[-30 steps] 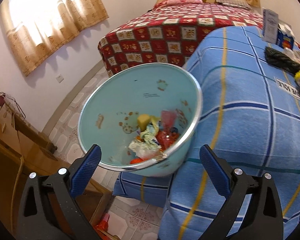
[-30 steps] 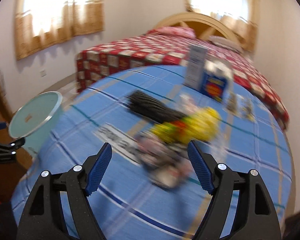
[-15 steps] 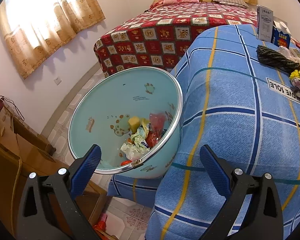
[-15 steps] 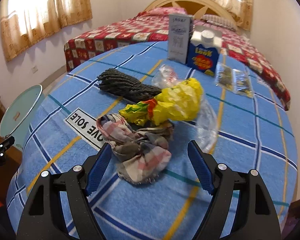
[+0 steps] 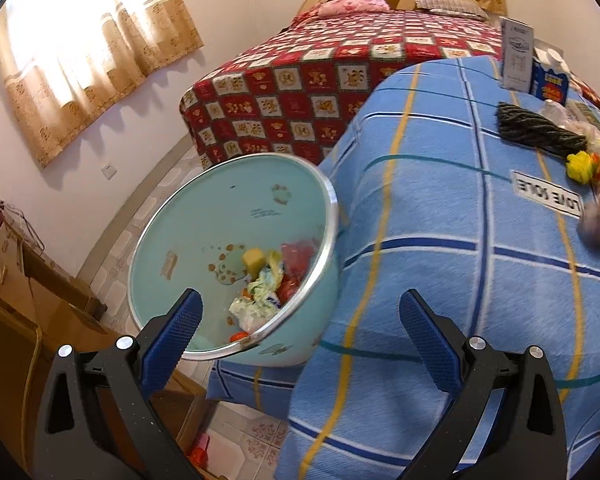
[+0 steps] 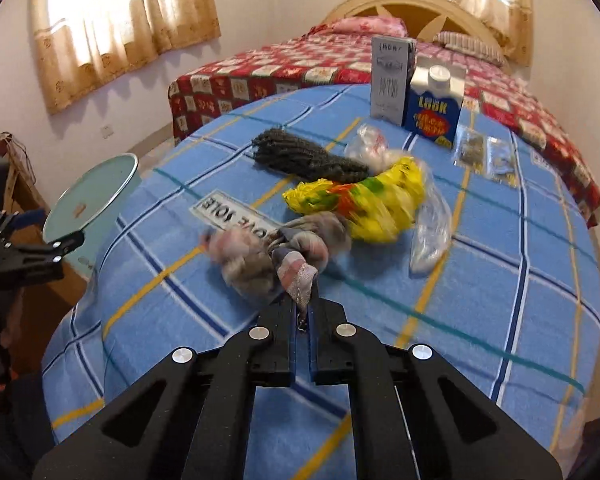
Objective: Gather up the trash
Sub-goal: 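Grasp the checkered cloth with the right tool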
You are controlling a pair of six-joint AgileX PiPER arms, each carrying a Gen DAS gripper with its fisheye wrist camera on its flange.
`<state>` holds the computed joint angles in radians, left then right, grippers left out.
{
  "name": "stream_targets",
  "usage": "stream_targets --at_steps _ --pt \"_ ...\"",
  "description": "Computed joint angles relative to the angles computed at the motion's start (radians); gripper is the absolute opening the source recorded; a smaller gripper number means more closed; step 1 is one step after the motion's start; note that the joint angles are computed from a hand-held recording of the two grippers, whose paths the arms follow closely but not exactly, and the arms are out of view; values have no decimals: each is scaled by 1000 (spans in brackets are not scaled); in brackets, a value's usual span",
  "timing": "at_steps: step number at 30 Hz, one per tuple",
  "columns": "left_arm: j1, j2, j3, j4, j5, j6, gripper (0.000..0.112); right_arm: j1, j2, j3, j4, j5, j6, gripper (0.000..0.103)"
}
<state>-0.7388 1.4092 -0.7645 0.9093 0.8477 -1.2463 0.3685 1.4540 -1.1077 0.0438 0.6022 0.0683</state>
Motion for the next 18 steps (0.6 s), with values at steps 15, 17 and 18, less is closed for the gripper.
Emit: stream_targets --at_steps 15,17,18 --pt "18 4 -6 5 2 -3 97 -36 96 -88 106 43 -113 54" --pt "12 1 -11 9 6 -5 97 -35 94 -83 141 43 -151 35" --pt "9 1 -12 12 7 -7 97 -27 86 -78 122 36 -140 26"
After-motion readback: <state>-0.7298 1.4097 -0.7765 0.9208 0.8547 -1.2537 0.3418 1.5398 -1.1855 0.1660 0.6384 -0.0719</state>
